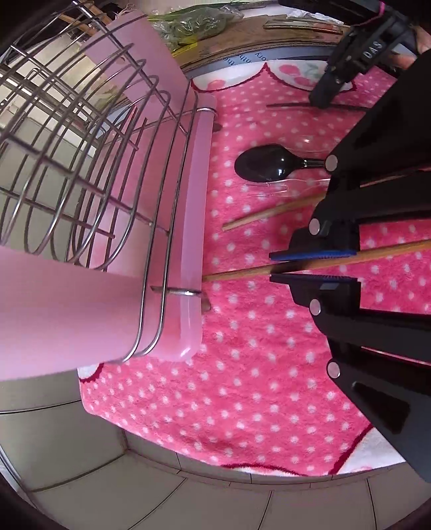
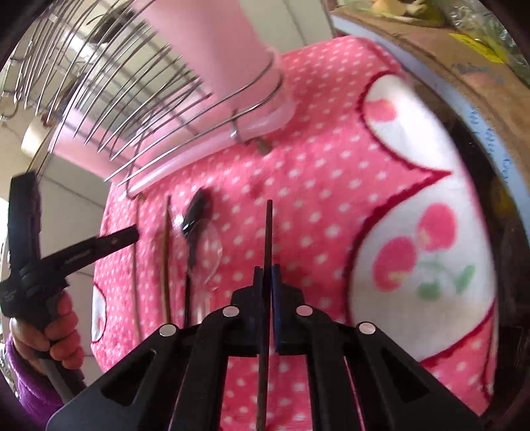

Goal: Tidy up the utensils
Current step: 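Grasp a wooden chopstick with left tool while right tool grasps clear plastic spoon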

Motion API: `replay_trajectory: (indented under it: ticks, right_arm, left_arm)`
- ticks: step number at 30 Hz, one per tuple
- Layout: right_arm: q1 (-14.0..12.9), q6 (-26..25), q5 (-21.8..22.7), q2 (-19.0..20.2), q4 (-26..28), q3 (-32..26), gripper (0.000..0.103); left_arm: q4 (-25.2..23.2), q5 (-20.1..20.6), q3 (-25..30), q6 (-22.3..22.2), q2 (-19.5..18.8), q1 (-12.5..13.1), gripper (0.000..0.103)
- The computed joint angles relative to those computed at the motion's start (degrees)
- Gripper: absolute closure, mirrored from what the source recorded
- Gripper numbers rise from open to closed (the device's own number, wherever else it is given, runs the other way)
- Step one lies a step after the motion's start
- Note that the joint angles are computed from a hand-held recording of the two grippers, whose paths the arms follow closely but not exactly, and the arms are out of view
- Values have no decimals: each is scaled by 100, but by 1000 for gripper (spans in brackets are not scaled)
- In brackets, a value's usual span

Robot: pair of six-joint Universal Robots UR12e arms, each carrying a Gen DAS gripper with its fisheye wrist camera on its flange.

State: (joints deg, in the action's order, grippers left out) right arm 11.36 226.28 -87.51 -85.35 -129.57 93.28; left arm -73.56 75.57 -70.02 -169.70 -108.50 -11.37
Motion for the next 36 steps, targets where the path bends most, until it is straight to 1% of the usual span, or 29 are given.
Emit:
replay_trajectory:
  ticks: [2,3,5,7,8,10,11,12,14,16,19,22,23,24,25,27,29,30,32,34,36]
  right_arm:
    - [-57,52,19,-14,86,-16,98]
    - [-78,-2,56,8,222,-71,97]
    - [-114,-80,115,31,430,-145,94]
    - [-74,-83,-37,29,449,-182,77]
    - [-47,-105,-154,36,471,-210,75]
    - [38,-128,-383,47,475,-281,74]
    - [48,-164,-319,45,379,-283,74]
    - [42,-209,-155,50,272,-280,74]
    - [1,-314,344,89,81,-280,74]
    - [-48,-325,809,170,58,-304,74]
    - [-39,-311,1122,368,328,-462,74]
    - [-37,-262,1314,515,387,-553,74]
    - [-20,-264,1293,517,392,-551,75]
    - [5,-285,1210,547,356,-572,84]
    - [24,-270,1127,570,309,-580,90]
    - [40,-158,1086,579,162,-547,91]
    - [75,-95,934,550,16,-499,91]
    - [77,-68,916,489,-71,-411,92]
    - [36,-24,948,377,-253,-254,92]
    - [36,13,867,293,-458,-137,93]
    - [34,28,823,239,-598,-56,97]
  left_arm:
    - [-13,86,4,99,14,12,97]
    - [-27,99,-5,115,16,26,98]
    - [-126,150,27,94,-20,40,97]
    - [-163,167,-55,40,0,75,97]
    - [-145,139,-96,23,8,87,97]
    - [-157,119,-107,73,14,106,97]
    - [-225,112,-69,78,-4,113,97]
    - [-301,97,-31,80,-23,117,97]
    - [-434,63,89,103,-101,131,97]
    - [-494,49,192,117,-195,125,97]
    - [-494,47,243,191,-247,101,96]
    - [-575,6,348,262,-314,95,96]
    - [-621,-7,392,279,-340,96,96]
    - [-667,-18,437,291,-366,96,96]
    - [-668,-20,429,295,-367,85,95]
    - [-669,-29,467,334,-399,83,95]
    - [-607,-48,473,381,-415,83,96]
    - [-567,-89,444,405,-399,98,97]
    - [-505,-200,375,368,-357,142,98]
    - [-475,-391,307,321,-308,204,98]
    - [-406,-498,239,286,-247,255,98]
